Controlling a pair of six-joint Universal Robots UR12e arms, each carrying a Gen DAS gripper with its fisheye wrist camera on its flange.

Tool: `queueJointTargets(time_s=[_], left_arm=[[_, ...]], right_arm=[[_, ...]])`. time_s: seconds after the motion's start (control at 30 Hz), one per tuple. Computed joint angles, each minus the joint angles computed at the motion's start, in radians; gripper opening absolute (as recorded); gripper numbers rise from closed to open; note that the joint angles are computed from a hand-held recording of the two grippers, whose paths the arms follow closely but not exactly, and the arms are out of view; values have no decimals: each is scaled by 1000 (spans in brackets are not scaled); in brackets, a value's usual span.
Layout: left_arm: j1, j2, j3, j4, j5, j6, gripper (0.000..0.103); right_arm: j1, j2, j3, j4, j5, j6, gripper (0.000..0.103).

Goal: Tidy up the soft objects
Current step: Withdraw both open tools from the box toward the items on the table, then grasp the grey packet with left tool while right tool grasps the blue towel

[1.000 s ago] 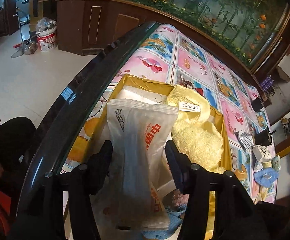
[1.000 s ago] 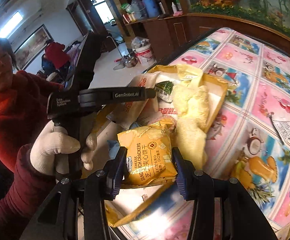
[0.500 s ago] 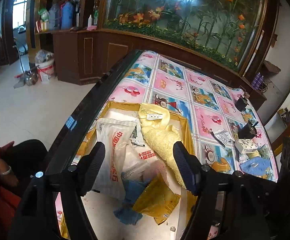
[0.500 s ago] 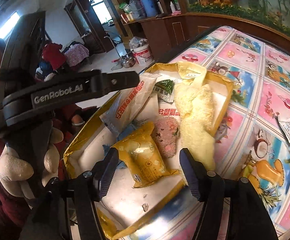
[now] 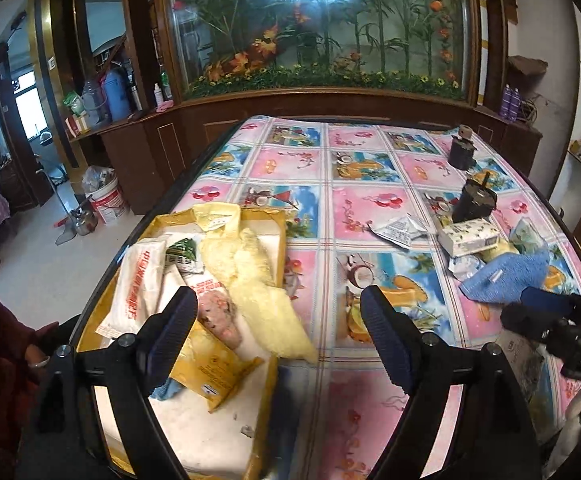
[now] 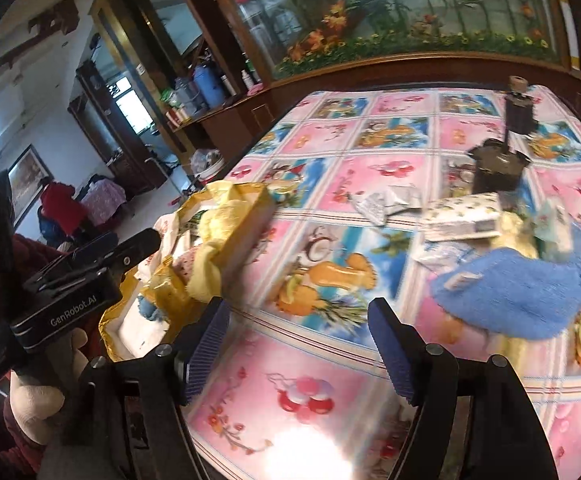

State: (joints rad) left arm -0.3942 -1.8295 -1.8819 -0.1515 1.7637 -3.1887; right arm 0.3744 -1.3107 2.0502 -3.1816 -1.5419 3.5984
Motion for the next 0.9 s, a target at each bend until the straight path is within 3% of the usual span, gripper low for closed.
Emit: queueJointTargets(time_s=[0.37, 0.63, 0.9], left_arm=[[-60, -25, 32, -69, 31, 44, 84], [-74, -47, 58, -116, 33, 45, 84], [-54, -44, 54, -155, -46, 8, 84]], right_arm=[[-111, -108, 167, -38, -97, 98, 74], [-163, -123, 190, -53, -112, 106, 74], [-225, -103, 160, -15, -158, 132, 74]])
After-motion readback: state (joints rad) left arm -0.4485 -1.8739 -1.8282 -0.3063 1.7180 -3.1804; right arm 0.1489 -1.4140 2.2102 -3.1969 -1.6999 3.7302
